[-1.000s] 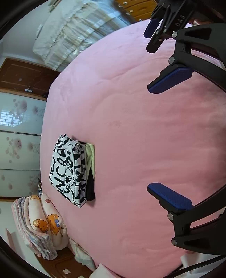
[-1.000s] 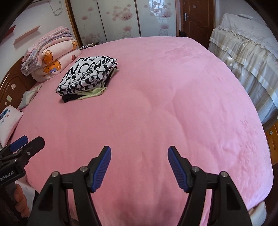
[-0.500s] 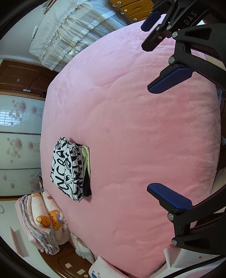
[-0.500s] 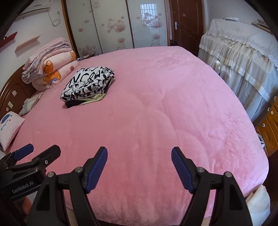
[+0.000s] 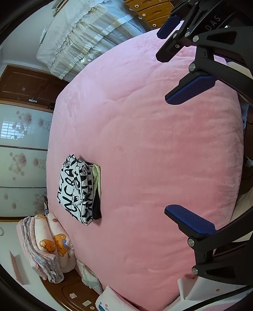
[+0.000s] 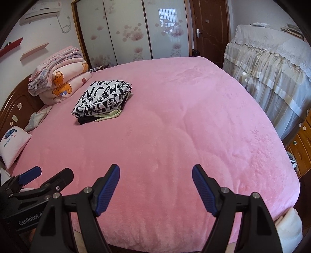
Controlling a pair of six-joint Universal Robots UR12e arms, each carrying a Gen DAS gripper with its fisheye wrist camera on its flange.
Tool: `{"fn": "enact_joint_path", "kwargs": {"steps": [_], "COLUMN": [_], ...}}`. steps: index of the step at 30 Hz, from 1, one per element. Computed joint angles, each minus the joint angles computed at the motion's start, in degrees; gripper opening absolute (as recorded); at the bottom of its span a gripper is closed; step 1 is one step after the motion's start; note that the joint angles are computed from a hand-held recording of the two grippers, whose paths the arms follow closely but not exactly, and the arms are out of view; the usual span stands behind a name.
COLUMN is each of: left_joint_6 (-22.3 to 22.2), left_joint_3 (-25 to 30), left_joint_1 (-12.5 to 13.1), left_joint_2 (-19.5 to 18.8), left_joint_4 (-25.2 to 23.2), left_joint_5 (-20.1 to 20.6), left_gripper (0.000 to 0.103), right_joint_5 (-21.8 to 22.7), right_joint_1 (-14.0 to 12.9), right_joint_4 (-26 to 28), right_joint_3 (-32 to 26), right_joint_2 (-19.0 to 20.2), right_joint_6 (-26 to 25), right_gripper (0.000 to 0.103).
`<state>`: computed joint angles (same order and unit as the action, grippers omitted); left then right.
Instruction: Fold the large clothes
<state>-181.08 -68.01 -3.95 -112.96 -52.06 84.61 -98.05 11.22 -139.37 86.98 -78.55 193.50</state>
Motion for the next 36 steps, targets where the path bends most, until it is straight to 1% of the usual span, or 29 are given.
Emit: {"fn": "enact_joint_path", "kwargs": {"steps": [17, 24, 36], "left_joint_6": [0.2, 0.5, 0.4], "left_joint_3": [-0.3, 0.0, 0.4], "left_joint_1": [-0.3, -0.5, -0.5], "left_joint_2": [0.1, -0.1, -0.3], "left_joint_4": [0.2, -0.6, -2.2], "left_joint_5": [0.7, 1.0, 1.0], "left_gripper": [0.102, 0.102, 0.102], "right_joint_5": [-2.1, -3.1, -3.3], "right_joint_1": [0.3, 0.5, 0.5], "right_joint_4": [0.2, 0.8, 1.4], "right_joint_3": [0.2, 0.1, 0.1], "right_joint_2": [-0.3, -0.2, -0.1], "right_joint_6": [0.2, 0.4, 0.7], "right_gripper": [0.077, 0.077, 0.077]}}
